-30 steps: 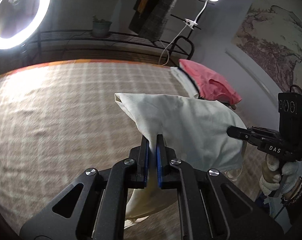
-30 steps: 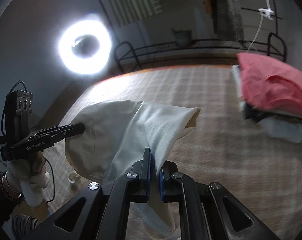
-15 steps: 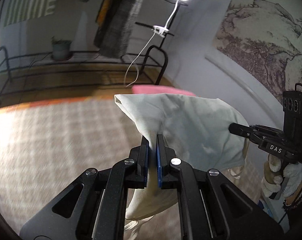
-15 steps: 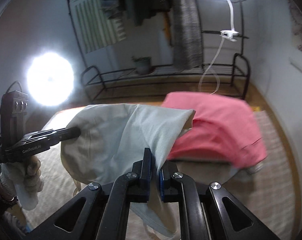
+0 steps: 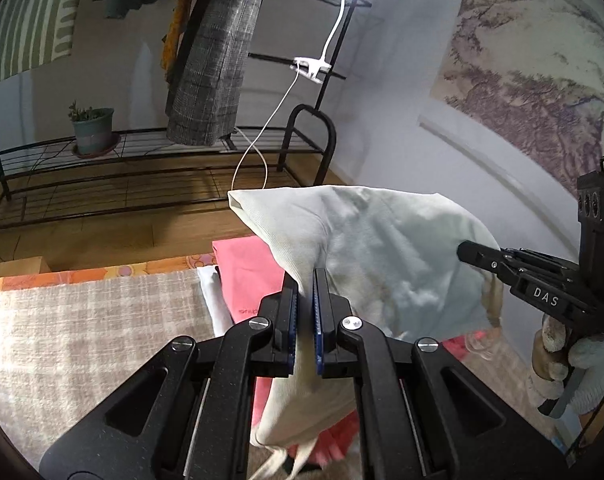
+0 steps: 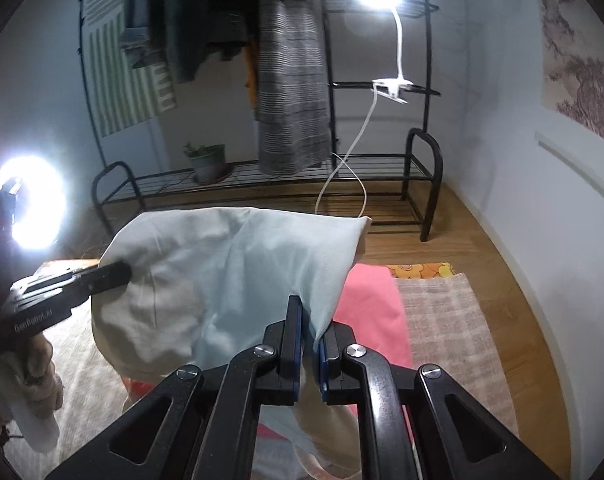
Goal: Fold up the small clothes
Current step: 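Carry the camisole with the left gripper onto the stack of folded clothes, then open the left gripper and pull both tools back from the stack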
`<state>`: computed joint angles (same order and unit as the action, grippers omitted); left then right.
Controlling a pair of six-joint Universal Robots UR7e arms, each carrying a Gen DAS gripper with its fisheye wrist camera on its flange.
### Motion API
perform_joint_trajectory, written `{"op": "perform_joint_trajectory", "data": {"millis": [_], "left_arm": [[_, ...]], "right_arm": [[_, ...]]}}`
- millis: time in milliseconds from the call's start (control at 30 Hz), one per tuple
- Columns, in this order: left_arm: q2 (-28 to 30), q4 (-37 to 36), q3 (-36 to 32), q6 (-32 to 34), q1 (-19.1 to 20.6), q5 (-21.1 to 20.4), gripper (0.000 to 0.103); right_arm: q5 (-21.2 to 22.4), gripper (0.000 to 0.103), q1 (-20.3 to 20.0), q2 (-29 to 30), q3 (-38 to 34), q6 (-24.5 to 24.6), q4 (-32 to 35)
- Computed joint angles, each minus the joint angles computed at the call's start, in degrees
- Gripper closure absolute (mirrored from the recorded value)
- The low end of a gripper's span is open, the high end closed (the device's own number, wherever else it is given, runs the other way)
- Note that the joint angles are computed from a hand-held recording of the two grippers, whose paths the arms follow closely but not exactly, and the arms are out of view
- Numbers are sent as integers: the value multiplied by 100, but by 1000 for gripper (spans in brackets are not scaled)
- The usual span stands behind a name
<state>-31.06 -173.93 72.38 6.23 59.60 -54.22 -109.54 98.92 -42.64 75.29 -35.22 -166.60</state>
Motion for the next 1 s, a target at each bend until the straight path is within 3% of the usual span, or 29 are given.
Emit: {"op": "perform_joint_trajectory", "data": {"millis": [367, 400, 433, 500, 533, 700, 767, 1000], "left_arm": [[583, 286, -629, 196, -17, 810, 95], [586, 301, -630, 199, -26, 895, 85], [570, 320, -607, 174, -34, 952, 64], [484, 213, -461, 207, -54, 966, 49], [450, 175, -405, 245, -68, 998, 49], [170, 101, -15, 295, -167, 1054, 49], [10, -1, 217, 256, -227, 1055, 49], [-560, -312, 1011, 263, -516, 1129, 49]], "right_arm": [[-436, 99, -185, 539, -574, -103, -29], [-500, 98, -187, 559, -612, -50, 19], [-527, 96, -190, 560, -644, 36, 132], [-606, 76, -177, 552, -648, 105, 225], [-656, 65, -162, 552, -632, 98, 191], [-829, 63, -47, 479, -519, 152, 103], [-881, 56, 20, 404, -409, 161, 4], [-1000, 55, 285, 27, 38, 336, -236]]}}
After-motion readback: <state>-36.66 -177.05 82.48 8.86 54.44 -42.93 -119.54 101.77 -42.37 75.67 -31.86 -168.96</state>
